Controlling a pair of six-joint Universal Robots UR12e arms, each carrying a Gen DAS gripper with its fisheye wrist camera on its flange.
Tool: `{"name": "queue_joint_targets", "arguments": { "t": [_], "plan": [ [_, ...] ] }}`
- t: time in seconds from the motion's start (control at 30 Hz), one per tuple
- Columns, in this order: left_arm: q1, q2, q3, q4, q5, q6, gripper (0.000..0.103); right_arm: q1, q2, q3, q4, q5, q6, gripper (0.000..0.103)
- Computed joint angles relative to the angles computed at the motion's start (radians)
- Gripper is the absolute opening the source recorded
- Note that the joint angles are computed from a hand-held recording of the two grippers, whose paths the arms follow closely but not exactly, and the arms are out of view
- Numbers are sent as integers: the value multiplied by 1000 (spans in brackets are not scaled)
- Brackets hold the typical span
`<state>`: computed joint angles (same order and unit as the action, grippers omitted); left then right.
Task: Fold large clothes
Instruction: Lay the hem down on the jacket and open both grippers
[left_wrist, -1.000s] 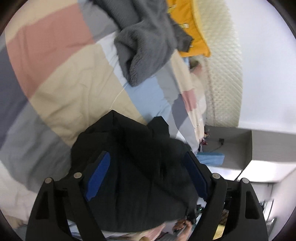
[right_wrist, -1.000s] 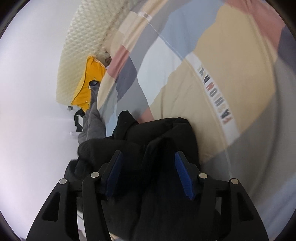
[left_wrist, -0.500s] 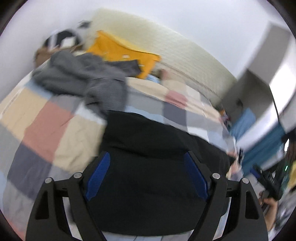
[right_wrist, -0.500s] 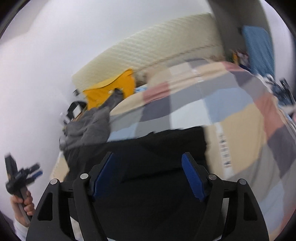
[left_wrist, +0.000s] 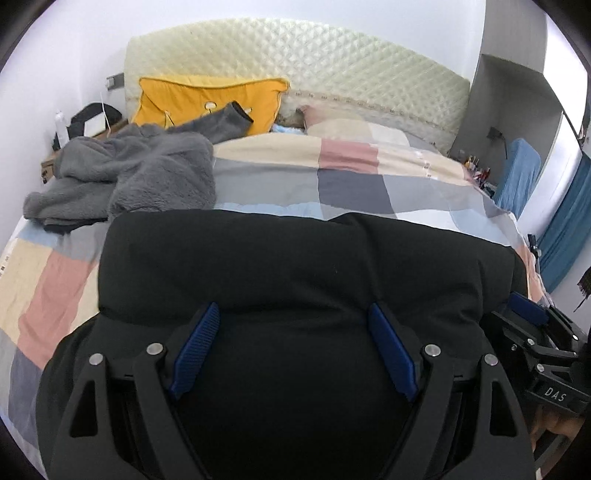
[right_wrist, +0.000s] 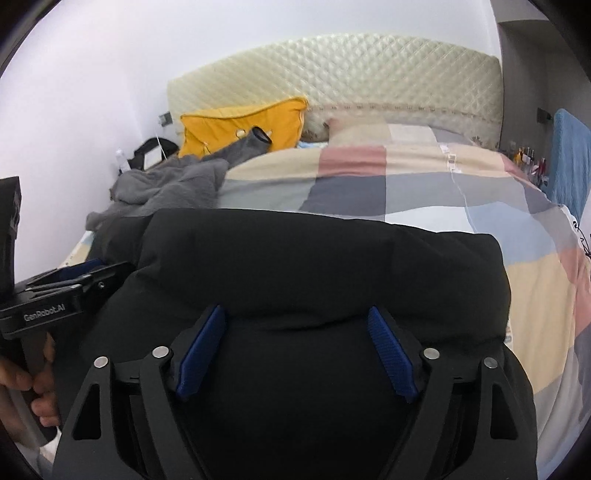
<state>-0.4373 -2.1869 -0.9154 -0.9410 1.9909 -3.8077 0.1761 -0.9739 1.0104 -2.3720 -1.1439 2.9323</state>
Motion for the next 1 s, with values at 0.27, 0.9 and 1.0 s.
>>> {"name": "queue_joint_targets", "arguments": {
  "t": [0.27, 0.9, 1.0],
  "plan": [
    [2, -32, 33, -43, 19, -2, 85, 21, 42, -49, 34, -57, -18, 88],
    [-14, 3, -50, 42, 94, 125, 87, 1, 38, -28, 30, 48, -44, 93],
    [-17, 38, -99, 107, 136, 112, 87, -14, 16, -11, -22, 52, -46, 93]
  ]
}}
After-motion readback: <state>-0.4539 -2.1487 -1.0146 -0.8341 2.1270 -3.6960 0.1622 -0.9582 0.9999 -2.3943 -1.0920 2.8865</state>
